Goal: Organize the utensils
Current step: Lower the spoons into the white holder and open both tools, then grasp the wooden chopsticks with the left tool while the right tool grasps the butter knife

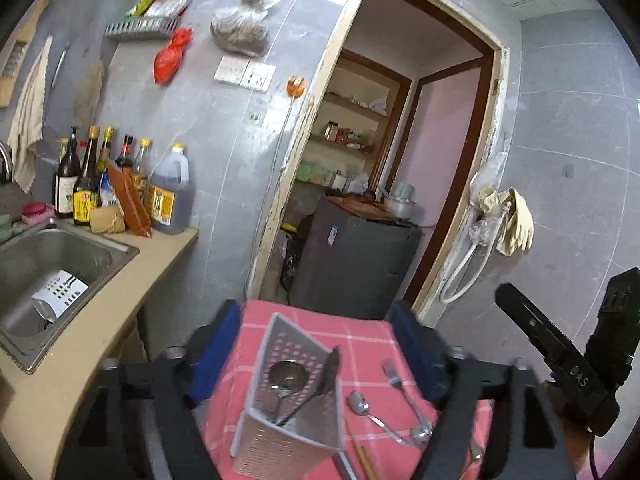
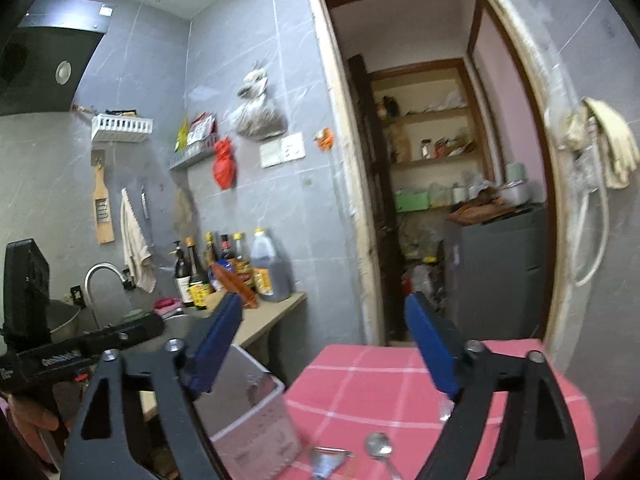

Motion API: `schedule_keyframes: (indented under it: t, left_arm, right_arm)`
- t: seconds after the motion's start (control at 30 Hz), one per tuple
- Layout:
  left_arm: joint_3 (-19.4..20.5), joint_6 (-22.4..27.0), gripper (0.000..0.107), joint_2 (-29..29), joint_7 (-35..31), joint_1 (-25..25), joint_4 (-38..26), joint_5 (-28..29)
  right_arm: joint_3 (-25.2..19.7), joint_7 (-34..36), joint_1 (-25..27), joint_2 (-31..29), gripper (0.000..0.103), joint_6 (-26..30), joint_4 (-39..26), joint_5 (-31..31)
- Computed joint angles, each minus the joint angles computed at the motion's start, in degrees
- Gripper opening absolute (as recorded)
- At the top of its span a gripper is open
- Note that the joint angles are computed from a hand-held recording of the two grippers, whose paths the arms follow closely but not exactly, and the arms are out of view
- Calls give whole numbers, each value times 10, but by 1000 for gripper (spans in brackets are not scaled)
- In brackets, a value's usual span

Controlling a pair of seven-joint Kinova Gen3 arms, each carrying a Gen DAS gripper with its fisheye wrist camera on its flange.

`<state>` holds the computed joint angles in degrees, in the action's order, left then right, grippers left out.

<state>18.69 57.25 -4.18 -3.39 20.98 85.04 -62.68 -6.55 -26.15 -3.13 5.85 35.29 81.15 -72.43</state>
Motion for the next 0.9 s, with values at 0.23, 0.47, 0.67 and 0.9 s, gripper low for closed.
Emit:
schedule_keyframes:
  t: [0.23,0.47,0.67,0.9]
  left_arm:
    - [33,114,101,66,36,87,-52,-86]
    - [20,232,102,141,71,195,-97,-138]
    - [-10,234,102,176,44,223,-127,-73]
    - [-46,169,98,190,5,220,-134,21]
  right_arm:
    - [43,45,38,-30,102,37,17,-19]
    - [82,66,71,-37,102,96,34,4]
    - [87,31,112,11,102,181,1,71]
    - [58,-30,150,76,101,236,-39,150]
